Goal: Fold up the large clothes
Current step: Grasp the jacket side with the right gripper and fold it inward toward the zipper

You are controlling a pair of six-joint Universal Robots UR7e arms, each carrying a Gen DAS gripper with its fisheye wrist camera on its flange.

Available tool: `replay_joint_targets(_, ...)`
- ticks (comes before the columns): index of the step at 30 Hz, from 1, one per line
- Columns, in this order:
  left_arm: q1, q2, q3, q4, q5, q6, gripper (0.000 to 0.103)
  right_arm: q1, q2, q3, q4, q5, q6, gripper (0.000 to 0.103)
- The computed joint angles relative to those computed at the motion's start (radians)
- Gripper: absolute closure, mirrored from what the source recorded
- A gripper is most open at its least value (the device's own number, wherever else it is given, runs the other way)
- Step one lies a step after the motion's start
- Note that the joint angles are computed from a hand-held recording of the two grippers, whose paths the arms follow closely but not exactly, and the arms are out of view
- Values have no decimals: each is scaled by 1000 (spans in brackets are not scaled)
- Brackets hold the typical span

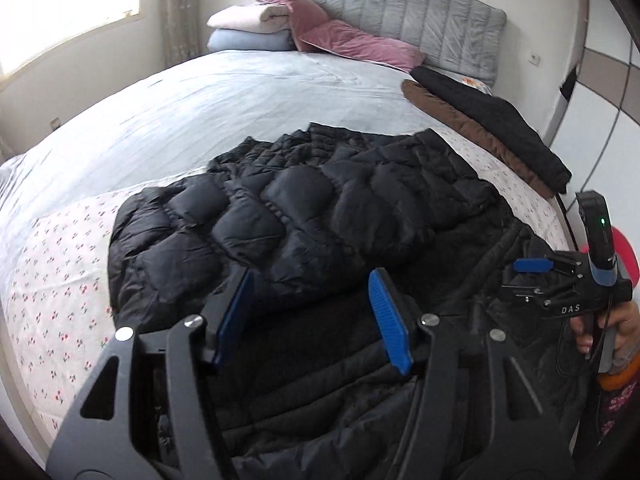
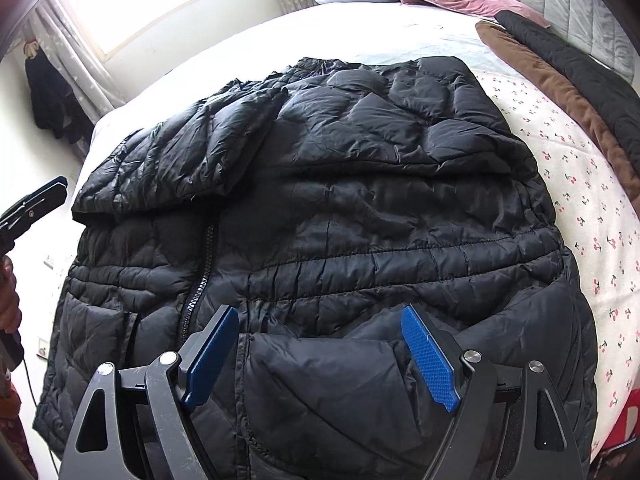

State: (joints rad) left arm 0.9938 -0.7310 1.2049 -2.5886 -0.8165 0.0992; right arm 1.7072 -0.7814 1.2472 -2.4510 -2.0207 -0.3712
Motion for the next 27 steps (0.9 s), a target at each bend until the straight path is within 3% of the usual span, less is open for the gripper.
replay_joint_targets(5,43,-49,66,-113,27,-81,42,-8,-3,-6,0,16,22,18)
replay_joint_targets(10,84,-28,56,-165,77,-100,42,-7,-1,-14,-3,33,41,18)
replay_joint_targets(13,104,-27,42,-193,65,-116,42,-8,8,-77,87,139,81,18)
replay_joint_targets(15,110,-26,34,-237,48,-82,43,-3,55,-183,199,195,94,18)
replay_joint_targets(17,116,-24,20,-263,26,-56,53,3,120,-292,264,210,109,18)
replay_joint_targets(21,138,-7,-24,-195,-41,-87,75,-3,284,-532,382,252,183,23)
replay_joint_targets(22,142,-1,-33,-172,-53,-89,79,-9,326,-594,422,271,207,32)
replay_joint_targets(23,144,5,-37,-155,-55,-85,80,-13,363,-656,468,287,226,57)
replay_joint_targets(25,147,10,-35,-124,-57,-78,80,-15,400,-721,499,323,224,95)
replay_joint_targets(27,151,5,-16,-117,-68,-69,81,3,367,-658,388,308,148,96)
